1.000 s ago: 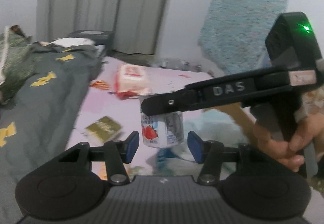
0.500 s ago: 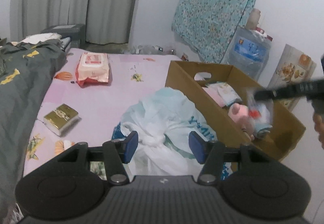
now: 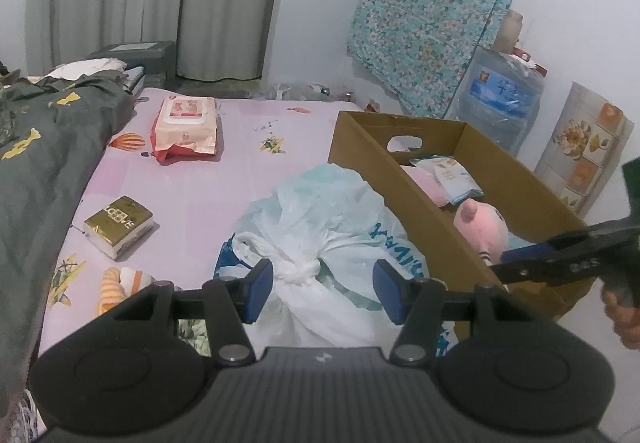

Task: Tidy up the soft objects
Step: 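Withdraw the right gripper and reach to the orange-striped towel roll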

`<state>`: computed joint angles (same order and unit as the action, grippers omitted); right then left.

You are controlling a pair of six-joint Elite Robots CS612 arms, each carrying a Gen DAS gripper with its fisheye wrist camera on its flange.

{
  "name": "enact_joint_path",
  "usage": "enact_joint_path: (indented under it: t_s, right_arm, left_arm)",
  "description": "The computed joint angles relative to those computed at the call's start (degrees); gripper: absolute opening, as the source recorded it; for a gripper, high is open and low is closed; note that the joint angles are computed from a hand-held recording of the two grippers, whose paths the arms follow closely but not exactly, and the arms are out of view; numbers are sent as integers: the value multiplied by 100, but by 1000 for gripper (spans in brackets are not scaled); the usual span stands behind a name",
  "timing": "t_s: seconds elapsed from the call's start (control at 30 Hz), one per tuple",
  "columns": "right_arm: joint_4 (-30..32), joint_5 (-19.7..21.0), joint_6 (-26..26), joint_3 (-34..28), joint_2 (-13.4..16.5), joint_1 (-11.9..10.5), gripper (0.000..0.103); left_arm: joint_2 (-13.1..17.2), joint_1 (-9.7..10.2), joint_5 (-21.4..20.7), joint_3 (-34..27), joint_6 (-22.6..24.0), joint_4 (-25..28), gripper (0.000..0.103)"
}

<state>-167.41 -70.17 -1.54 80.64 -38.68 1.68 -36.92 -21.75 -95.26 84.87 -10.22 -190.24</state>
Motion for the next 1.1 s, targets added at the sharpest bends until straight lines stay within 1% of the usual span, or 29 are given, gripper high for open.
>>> enact_joint_path:
  t_s: [0.07,0.13,0.23,0.3,0.33,0.37,0.47,0.5,0.53,0.57,0.6,0.67,0.77,0.9,0.97,1.03,1.1]
  right_arm:
    - [-34,57,30,137,-103,-32,61]
    - [-128,118,204,256,-180,-80,61]
    - [-362,188,689,338,-215,-153,61]
    - [-410,261,1047,275,-167,-195,61]
    - [-365,295,1173,199,-123,-205,59]
    - [-327,329,1255,116,-70,-209,54]
    - [-70,366,1406,-232,142,-188,45]
    - [89,375,1427,-371,221,-174,43]
    - [284,355,1397,-508,293,-155,38]
    - [481,268,1341,-619,348,-125,35]
    - [683,226,1280,-702,385,-108,34]
    - [1066,318,1196,-778,419,-100,30]
    - [1087,327,1005,-696,391,-83,30]
    - [1206,289,900,-698,371,-65,30]
    - [1317,262,937,-753,370,-62,30]
    - [1174,161,981,-762,336,-58,31]
    - [817,-11,1020,-734,270,-32,31]
  left_arm:
    - [9,5,-25,-10,-29,21,57]
    - [17,13,-68,-12,-36,21,57]
    - [15,10,-69,6,-17,1,57]
    - [3,10,-34,40,-7,-27,57]
    - [-3,8,6,61,-4,-46,57]
    - [-14,7,56,88,-5,-64,57]
    - [-55,15,241,183,-27,-98,57]
    - [-69,19,299,211,-49,-103,57]
    - [-84,27,363,245,-70,-110,57]
    - [-100,41,435,280,-84,-114,57]
    - [-114,50,534,319,-97,-126,57]
    - [-139,72,685,377,-146,-121,57]
    - [-150,136,740,404,-285,-58,57]
    - [-126,185,833,381,-382,55,57]
    - [-116,193,909,377,-402,100,57]
    - [-114,195,1023,377,-390,158,57]
    - [-116,194,1138,382,-389,204,57]
